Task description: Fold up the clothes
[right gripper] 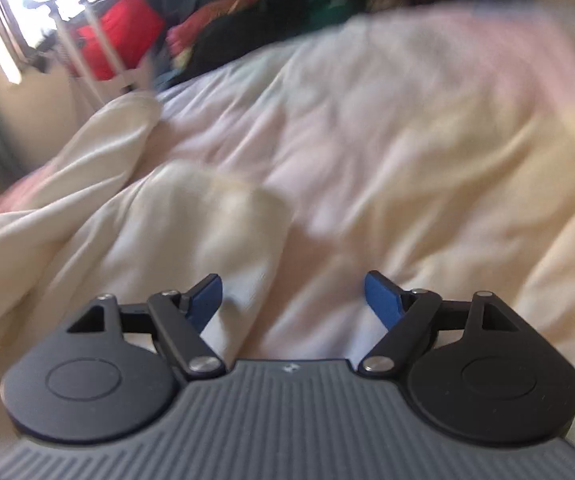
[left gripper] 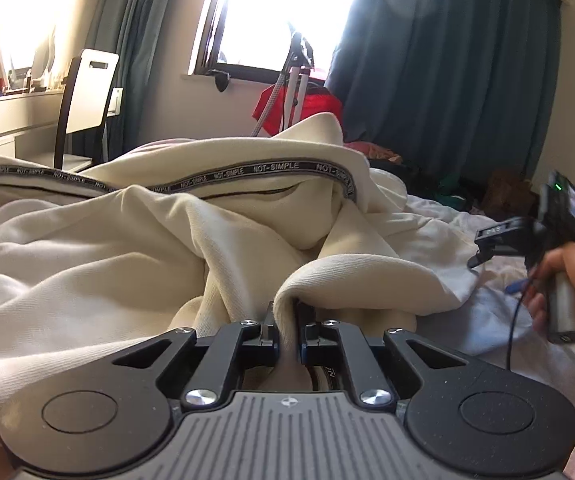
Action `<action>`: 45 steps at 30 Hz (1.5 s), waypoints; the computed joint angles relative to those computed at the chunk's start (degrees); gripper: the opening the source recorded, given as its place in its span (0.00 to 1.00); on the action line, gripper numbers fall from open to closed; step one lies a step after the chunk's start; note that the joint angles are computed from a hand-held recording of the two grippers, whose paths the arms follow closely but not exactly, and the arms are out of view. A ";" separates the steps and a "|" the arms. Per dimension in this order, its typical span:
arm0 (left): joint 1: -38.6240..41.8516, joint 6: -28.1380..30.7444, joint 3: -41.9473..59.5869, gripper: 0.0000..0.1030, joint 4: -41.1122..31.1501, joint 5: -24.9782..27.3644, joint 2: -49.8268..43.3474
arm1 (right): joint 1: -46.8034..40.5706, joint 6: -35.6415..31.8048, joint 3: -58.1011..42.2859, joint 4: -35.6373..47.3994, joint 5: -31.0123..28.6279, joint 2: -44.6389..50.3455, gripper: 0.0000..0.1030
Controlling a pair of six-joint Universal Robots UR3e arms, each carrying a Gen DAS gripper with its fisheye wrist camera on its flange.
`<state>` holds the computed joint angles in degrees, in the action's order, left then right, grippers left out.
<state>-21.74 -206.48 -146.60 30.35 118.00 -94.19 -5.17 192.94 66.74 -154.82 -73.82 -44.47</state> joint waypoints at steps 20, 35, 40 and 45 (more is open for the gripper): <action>2.01 8.48 -3.01 0.07 12.02 -6.89 -0.30 | -6.63 8.39 9.73 -17.60 12.61 -6.93 0.06; -14.15 18.27 3.27 0.17 -2.71 -7.95 0.92 | -43.44 3.33 63.70 -28.90 17.17 -40.26 0.06; -12.19 15.40 3.92 0.36 -9.69 -10.67 4.06 | -48.51 -0.83 65.05 -21.30 20.96 -40.42 0.06; -8.53 9.37 4.07 0.64 -18.58 -16.77 10.85 | -45.61 -2.82 66.49 -22.09 14.61 -42.66 0.06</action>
<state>-30.27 -197.12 -142.53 11.77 101.23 -83.34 -50.79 190.11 133.23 -176.92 -59.21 -87.14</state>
